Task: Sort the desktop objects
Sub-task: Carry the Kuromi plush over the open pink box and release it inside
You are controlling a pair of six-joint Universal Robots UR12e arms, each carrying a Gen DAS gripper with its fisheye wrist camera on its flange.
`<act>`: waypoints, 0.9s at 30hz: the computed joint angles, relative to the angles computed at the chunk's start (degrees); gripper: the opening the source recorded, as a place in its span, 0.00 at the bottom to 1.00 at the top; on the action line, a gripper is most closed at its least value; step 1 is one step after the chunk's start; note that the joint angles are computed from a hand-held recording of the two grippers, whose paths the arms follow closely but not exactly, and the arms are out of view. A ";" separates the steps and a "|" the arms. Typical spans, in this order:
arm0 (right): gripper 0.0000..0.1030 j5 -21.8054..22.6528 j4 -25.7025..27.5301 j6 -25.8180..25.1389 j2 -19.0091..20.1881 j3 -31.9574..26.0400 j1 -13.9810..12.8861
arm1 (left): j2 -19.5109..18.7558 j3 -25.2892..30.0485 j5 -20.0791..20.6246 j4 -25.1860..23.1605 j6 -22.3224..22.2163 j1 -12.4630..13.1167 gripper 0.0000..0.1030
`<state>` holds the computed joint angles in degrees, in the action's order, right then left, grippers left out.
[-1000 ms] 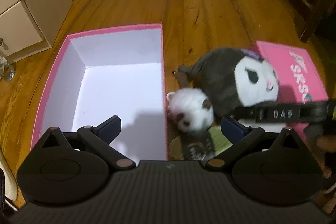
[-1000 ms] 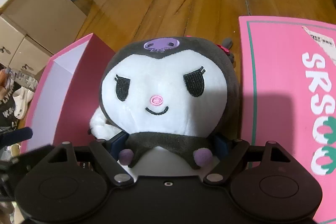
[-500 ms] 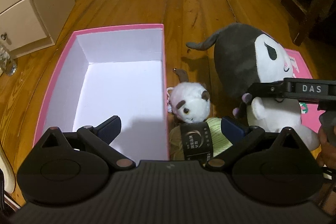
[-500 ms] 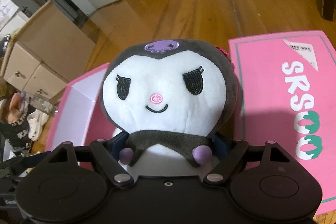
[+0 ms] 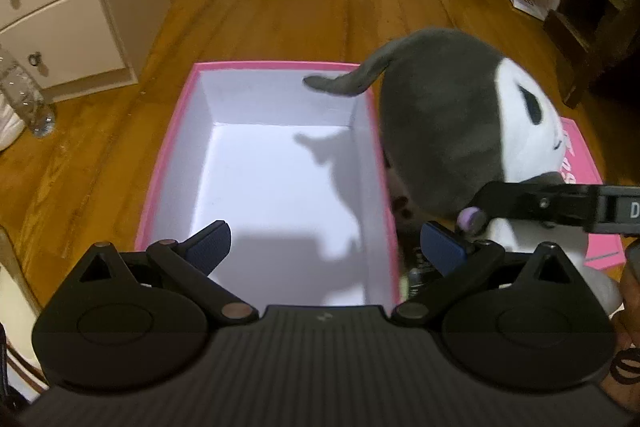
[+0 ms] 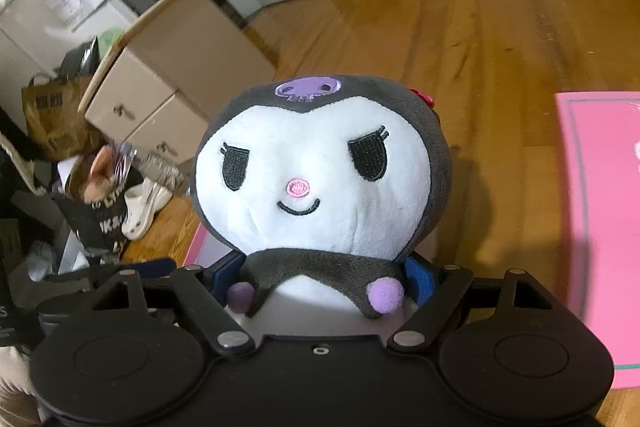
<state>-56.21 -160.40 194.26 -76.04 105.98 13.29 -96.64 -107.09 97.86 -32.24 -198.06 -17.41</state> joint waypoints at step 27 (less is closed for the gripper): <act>0.83 -7.39 11.27 -0.46 9.48 -13.54 9.42 | 0.70 -3.57 6.18 -0.30 6.47 5.53 1.00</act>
<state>-63.60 -149.14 193.80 -66.56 92.44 22.71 -95.94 -110.66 104.04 -32.54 -191.59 -11.88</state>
